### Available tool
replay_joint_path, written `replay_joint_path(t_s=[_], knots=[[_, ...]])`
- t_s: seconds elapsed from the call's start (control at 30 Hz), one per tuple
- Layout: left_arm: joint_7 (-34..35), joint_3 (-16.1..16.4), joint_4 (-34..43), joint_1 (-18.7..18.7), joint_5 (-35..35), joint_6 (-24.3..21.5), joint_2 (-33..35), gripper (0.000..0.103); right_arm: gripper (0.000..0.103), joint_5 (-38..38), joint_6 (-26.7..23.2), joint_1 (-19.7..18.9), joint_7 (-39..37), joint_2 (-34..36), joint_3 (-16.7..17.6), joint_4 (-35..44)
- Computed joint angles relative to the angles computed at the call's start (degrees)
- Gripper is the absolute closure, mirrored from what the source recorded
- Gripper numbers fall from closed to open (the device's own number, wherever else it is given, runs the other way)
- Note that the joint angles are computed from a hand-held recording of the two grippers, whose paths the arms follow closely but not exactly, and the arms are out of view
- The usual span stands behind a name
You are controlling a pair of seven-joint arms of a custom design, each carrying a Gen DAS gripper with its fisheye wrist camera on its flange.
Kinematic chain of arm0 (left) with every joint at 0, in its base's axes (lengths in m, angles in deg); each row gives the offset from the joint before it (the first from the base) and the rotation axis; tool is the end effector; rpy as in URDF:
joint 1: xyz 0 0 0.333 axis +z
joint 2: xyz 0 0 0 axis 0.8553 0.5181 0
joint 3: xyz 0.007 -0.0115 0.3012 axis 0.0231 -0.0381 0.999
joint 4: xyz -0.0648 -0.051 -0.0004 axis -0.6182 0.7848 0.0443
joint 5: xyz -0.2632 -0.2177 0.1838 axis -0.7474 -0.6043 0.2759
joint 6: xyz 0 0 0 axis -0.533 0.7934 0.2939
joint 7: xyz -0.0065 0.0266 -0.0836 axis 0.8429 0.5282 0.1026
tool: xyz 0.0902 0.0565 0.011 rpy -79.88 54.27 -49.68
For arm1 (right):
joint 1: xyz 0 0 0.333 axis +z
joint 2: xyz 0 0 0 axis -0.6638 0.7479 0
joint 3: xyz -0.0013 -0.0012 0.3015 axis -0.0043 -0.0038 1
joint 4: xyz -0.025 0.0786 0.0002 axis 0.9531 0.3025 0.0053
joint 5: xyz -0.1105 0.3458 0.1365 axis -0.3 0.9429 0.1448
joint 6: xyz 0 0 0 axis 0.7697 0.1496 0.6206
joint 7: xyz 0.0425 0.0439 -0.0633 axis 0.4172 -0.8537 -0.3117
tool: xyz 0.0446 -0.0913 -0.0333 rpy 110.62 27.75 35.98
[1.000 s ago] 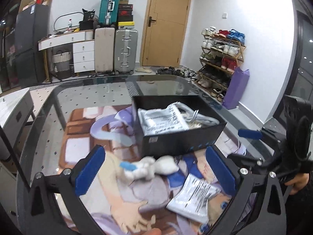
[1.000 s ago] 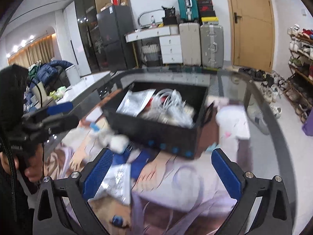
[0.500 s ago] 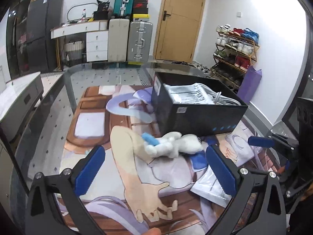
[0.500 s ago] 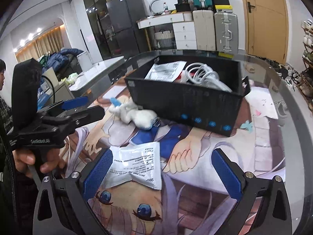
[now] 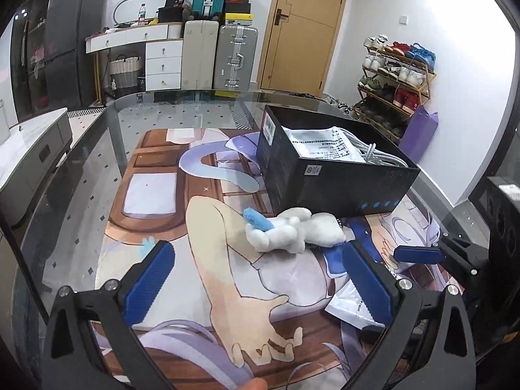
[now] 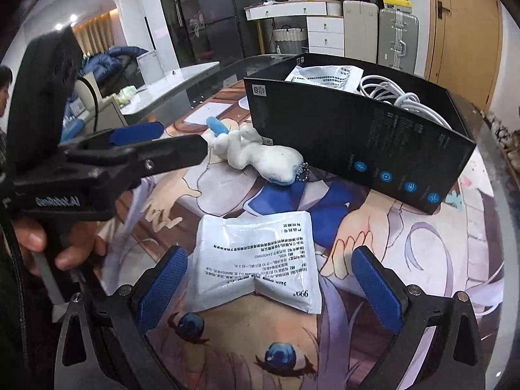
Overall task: Organize soft objects
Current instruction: 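Withdraw both tools from the box over the plush toy and packet, then grasp the white packet with the right tool while the left tool grasps the plush toy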
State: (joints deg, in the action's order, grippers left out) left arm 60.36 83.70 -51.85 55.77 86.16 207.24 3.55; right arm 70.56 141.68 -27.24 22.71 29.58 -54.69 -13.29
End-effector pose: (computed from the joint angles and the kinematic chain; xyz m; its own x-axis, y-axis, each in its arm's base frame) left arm 0.5437 -0.1126 0.3908 0.0326 -0.9809 0.1918 -0.6510 -0.1664 -0.7406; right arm 0.6514 0.2712 0.3616 0.7226 -0.6845 -0.0960 -0.5826 -0.5285 -0.6175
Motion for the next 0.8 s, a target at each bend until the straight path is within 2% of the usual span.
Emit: replay_joint_path(t_s=[0.13,0.27,0.4,0.5,0.57,0.63,0.67,0.7,0.77,0.8], knots=[[5.7,-1.2,-1.2,1.0,-6.3,0.5,0.1,0.000,0.001,-4.3,3.6,3.1,5.6,0.6,-3.1,-0.3],[10.0,-0.8,-1.9,-0.1,-10.4,0.2,0.0,0.000,0.001,-5.9,3.6,2.3,9.6,1.8,-3.7,1.5],[24.3,-5.9,-4.1,3.0,-24.5,-0.4,-0.2,0.000,0.001,-7.3,3.7,1.7,11.8,2.8,-4.0,3.0],[25.0,-3.9,-4.0,0.4,-24.4,-1.1,-0.2,0.000,0.001,-8.9,4.2,1.9,12.5,3.2,-3.9,3.4],[30.5,-5.7,-4.7,1.4,-29.5,-1.4,-0.3,0.000,0.001,-10.3,3.5,2.2,12.6,4.0,-4.1,4.7],[31.7,-4.7,-4.8,0.1,-30.4,-1.4,-0.4,0.000,0.001,-12.8,3.8,3.8,14.6,4.2,-5.7,4.8],[32.2,-4.4,-4.9,-0.2,-31.0,-1.3,-0.3,0.000,0.001,-12.9,3.7,3.5,14.6,4.3,-5.3,5.0],[32.6,-4.1,-5.0,-0.5,-31.5,-1.2,-0.4,0.000,0.002,-12.4,3.8,2.5,13.9,3.9,-4.6,4.4],[34.5,-4.6,-5.3,-0.4,-34.0,-1.1,-0.4,0.000,0.012,-12.2,5.6,2.5,14.8,3.6,-4.6,3.4],[36.9,-6.0,-5.5,0.7,-36.7,-1.2,-0.4,0.000,0.016,-11.9,6.8,2.2,14.7,3.1,-4.3,2.2]])
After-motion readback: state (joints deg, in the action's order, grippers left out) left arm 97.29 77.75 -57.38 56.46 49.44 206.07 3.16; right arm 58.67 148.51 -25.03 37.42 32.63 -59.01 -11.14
